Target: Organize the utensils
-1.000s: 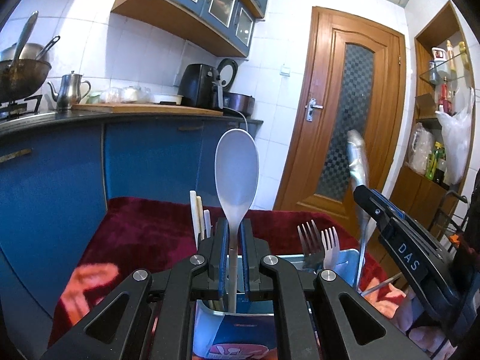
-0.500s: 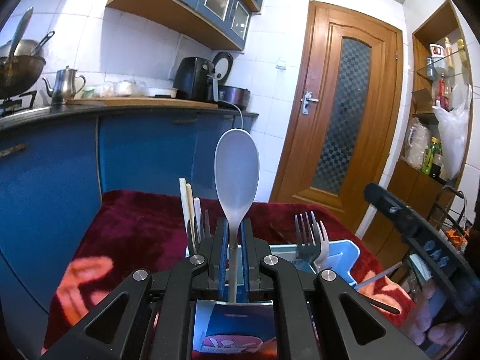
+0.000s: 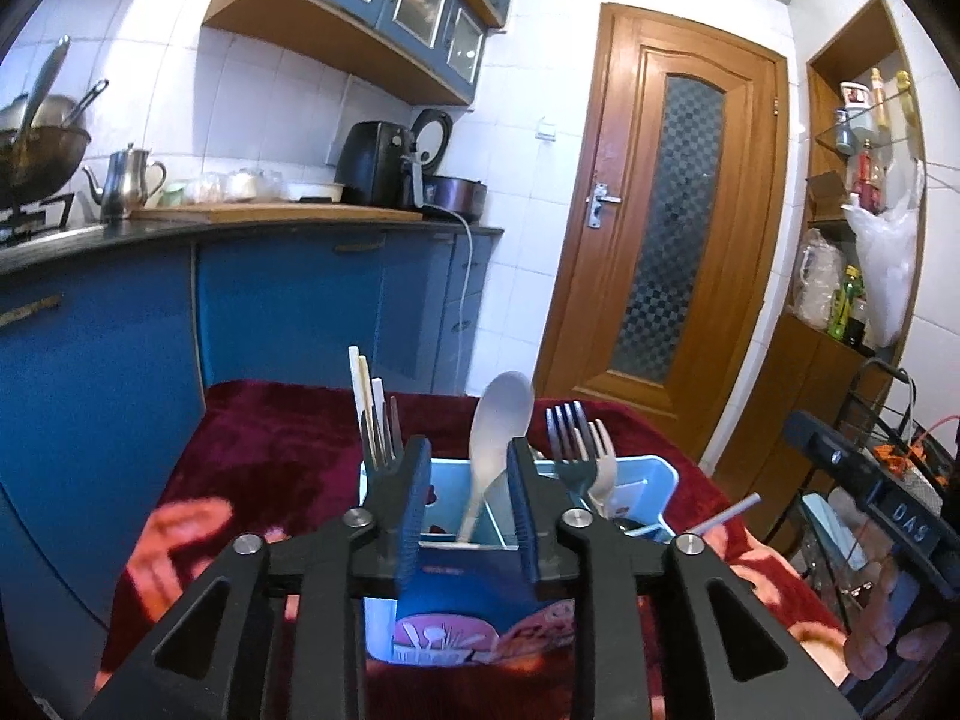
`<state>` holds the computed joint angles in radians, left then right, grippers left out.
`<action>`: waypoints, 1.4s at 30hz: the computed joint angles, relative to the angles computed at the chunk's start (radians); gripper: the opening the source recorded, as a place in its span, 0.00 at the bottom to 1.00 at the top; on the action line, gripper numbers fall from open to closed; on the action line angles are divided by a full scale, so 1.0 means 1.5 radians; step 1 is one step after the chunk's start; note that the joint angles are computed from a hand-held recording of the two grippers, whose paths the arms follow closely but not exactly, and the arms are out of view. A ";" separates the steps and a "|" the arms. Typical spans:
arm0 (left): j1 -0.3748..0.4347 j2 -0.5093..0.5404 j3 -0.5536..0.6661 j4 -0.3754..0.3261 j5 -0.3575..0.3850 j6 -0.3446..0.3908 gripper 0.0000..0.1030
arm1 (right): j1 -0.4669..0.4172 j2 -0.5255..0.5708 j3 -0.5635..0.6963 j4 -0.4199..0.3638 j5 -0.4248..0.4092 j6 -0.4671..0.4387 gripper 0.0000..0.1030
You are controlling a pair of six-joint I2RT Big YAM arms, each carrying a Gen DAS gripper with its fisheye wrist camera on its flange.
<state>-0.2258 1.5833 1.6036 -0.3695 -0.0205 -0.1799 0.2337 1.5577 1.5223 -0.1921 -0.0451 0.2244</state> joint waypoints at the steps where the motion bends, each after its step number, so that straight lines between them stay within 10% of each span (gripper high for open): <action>1: -0.003 -0.007 -0.009 0.004 -0.006 0.007 0.28 | -0.003 -0.006 -0.010 -0.003 -0.002 0.005 0.20; 30: -0.002 -0.094 -0.126 0.024 -0.010 -0.020 0.32 | 0.042 -0.012 -0.062 -0.069 -0.004 0.054 0.28; 42: 0.001 -0.094 -0.129 0.027 0.001 -0.022 0.32 | 0.043 0.003 -0.021 -0.068 0.037 0.022 0.09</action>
<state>-0.2249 1.4417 1.4100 -0.3295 -0.0192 -0.2129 0.2983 1.5623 1.4910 -0.2935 0.0110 0.2580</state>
